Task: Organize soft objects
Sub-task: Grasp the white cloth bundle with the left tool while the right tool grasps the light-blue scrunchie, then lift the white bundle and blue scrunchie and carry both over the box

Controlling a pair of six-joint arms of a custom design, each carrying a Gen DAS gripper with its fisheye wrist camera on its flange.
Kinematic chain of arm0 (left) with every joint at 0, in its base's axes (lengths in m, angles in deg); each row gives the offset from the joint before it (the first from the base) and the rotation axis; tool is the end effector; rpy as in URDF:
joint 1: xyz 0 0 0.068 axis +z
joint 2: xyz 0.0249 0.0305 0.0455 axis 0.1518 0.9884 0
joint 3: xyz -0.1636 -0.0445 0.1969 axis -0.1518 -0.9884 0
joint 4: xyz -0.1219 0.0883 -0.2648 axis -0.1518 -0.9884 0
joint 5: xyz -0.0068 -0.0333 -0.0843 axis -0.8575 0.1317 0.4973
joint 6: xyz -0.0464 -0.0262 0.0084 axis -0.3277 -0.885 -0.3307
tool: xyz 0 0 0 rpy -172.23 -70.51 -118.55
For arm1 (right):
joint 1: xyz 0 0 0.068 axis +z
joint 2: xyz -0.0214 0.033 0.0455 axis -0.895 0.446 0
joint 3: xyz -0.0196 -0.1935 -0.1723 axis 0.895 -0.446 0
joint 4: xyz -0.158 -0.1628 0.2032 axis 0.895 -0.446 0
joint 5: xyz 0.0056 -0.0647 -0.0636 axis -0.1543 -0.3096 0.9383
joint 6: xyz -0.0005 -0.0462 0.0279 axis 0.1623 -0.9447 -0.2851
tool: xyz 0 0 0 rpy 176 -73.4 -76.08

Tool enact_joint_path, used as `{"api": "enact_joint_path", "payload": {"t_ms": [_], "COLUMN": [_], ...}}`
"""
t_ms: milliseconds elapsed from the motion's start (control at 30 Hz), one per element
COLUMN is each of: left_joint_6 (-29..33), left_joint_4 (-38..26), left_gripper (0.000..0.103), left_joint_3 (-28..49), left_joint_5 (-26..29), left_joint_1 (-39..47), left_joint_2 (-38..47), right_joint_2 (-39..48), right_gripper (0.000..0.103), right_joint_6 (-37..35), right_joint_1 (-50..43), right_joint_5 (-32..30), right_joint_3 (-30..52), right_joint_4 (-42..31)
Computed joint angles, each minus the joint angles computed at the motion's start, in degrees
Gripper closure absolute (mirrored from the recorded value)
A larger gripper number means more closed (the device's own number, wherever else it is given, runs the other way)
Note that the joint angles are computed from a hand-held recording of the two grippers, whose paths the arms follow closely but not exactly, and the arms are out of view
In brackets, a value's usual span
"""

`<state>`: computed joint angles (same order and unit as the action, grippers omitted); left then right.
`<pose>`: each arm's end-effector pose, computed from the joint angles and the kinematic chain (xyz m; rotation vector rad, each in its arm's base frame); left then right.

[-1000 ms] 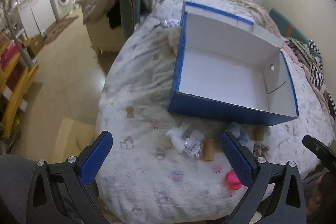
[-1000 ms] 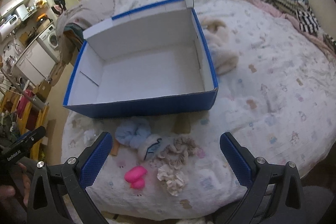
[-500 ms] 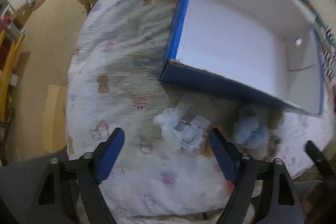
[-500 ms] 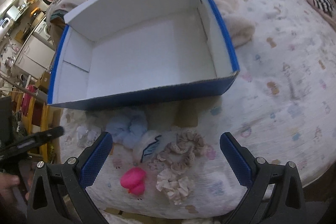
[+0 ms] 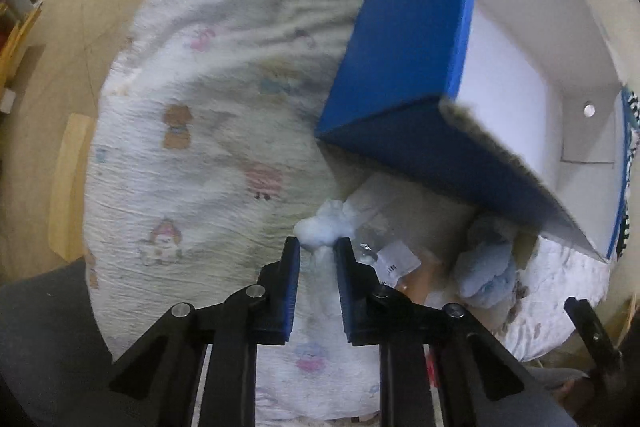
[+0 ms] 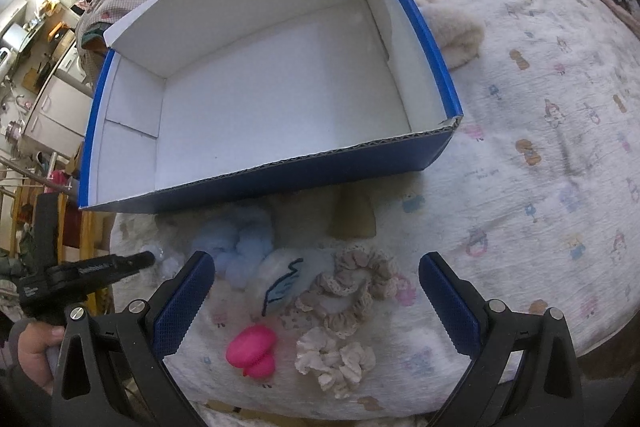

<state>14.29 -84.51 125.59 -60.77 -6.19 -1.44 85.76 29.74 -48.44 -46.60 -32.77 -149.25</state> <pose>0.1691 -0.0495 0.2524 -0.6587 2.9124 -0.3135 0.1506 0.0484 0.2745 -0.0178 2.7906 0.4360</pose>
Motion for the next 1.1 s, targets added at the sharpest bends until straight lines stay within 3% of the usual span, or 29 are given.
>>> {"api": "enact_joint_path", "payload": {"t_ms": [167,267,400,467,533,733,900,933,1000,1067,1100], "left_joint_6": [-1.2,-4.1,-7.3,-6.7,-2.2,-5.0,-3.7,-3.7,-3.6,-4.4,-4.9], "left_joint_4": [-3.6,-6.9,-8.9,-11.7,-9.0,-8.9,-8.8,-8.8,-8.9,-9.5,-9.7], "left_gripper": [0.087,0.087,0.087,0.087,0.087,0.087,0.087,0.087,0.087,0.087,0.087], "left_joint_3": [0.9,2.7,3.7,4.5,4.8,4.4,4.0,4.0,3.9,4.1,4.3], "left_joint_5": [-2.8,-8.6,-9.7,-7.9,-8.8,-11.7,-11.5,-11.5,-11.6,-12.4,-13.1], "left_joint_1": [-2.5,-6.8,-10.2,-10.7,-6.4,-10.8,-8.7,-8.5,-8.3,-9.1,-9.6], "left_joint_2": [-6.0,-7.6,-7.8,-9.5,-6.7,-6.8,-7.8,-7.8,-8.2,-8.4,-8.4], "right_joint_2": [1.2,2.6,4.7,6.8,9.6,18.4,21.9,22.1,20.6,19.3,18.0], "right_gripper": [0.0,0.0,0.0,0.016,0.019,0.019,0.02,0.025,0.067,0.081,0.097], "right_joint_6": [-1.0,-1.8,-1.7,-1.6,-0.6,1.5,2.5,2.4,1.6,1.2,0.8], "right_joint_1": [-0.4,-1.7,-0.1,2.0,4.3,15.7,21.9,22.8,24.3,24.7,23.8], "right_joint_5": [-0.7,-5.0,-10.2,-11.8,-12.4,-2.5,5.2,6.2,8.0,8.5,7.4], "right_joint_3": [-0.4,-0.4,0.0,0.7,1.4,2.2,1.5,1.5,0.9,0.5,-0.1], "right_joint_4": [0.1,-0.3,1.2,2.6,4.4,10.7,12.6,12.8,12.9,12.9,13.0]}}
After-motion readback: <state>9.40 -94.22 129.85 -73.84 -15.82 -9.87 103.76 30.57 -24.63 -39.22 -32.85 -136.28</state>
